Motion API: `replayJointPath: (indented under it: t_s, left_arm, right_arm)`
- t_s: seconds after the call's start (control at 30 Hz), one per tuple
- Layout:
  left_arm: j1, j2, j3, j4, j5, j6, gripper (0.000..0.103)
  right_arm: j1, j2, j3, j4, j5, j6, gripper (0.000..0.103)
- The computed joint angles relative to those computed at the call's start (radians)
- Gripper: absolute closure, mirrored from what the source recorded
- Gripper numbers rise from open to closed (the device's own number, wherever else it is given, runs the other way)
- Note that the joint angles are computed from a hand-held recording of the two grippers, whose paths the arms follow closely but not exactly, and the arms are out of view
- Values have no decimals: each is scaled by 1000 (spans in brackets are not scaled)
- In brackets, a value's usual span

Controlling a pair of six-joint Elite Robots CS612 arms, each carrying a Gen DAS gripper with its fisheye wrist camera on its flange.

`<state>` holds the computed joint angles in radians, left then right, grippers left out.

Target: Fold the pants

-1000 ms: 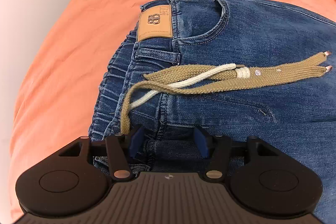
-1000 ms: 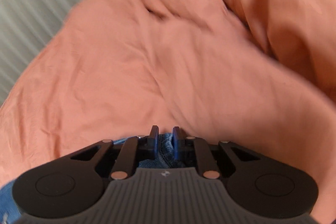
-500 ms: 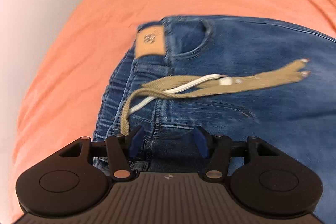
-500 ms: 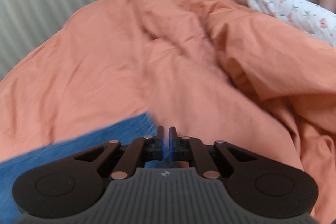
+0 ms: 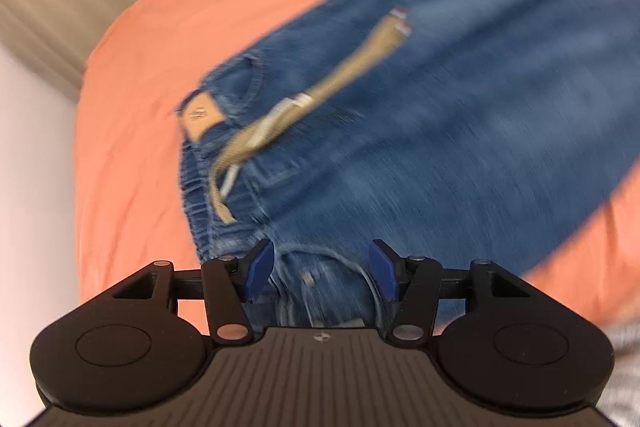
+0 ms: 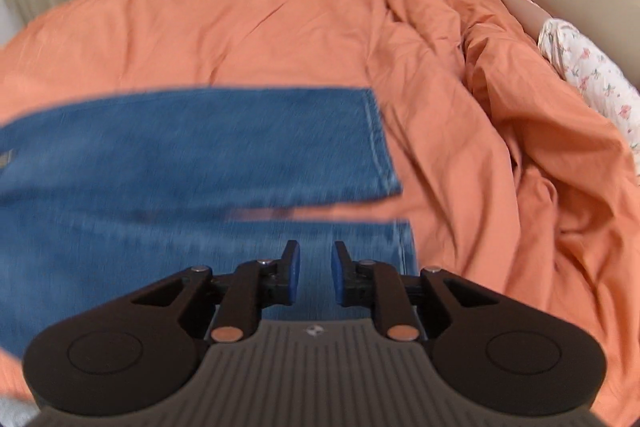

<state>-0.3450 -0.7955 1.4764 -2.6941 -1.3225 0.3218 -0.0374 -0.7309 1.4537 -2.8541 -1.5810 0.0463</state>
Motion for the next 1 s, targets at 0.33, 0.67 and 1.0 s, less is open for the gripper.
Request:
replayJointPath:
  t_s: [0.33, 0.67, 1.0]
  left_arm:
    - [-19, -19, 81, 38, -70, 202, 37]
    - [-67, 20, 79, 63, 13, 339, 37]
    - [-100, 21, 144, -130, 147, 313, 96]
  right_arm:
    - [52, -73, 164, 7, -76, -103, 83]
    - [95, -72, 256, -132, -186, -217, 80]
    - [119, -23, 278, -301, -321, -556, 73]
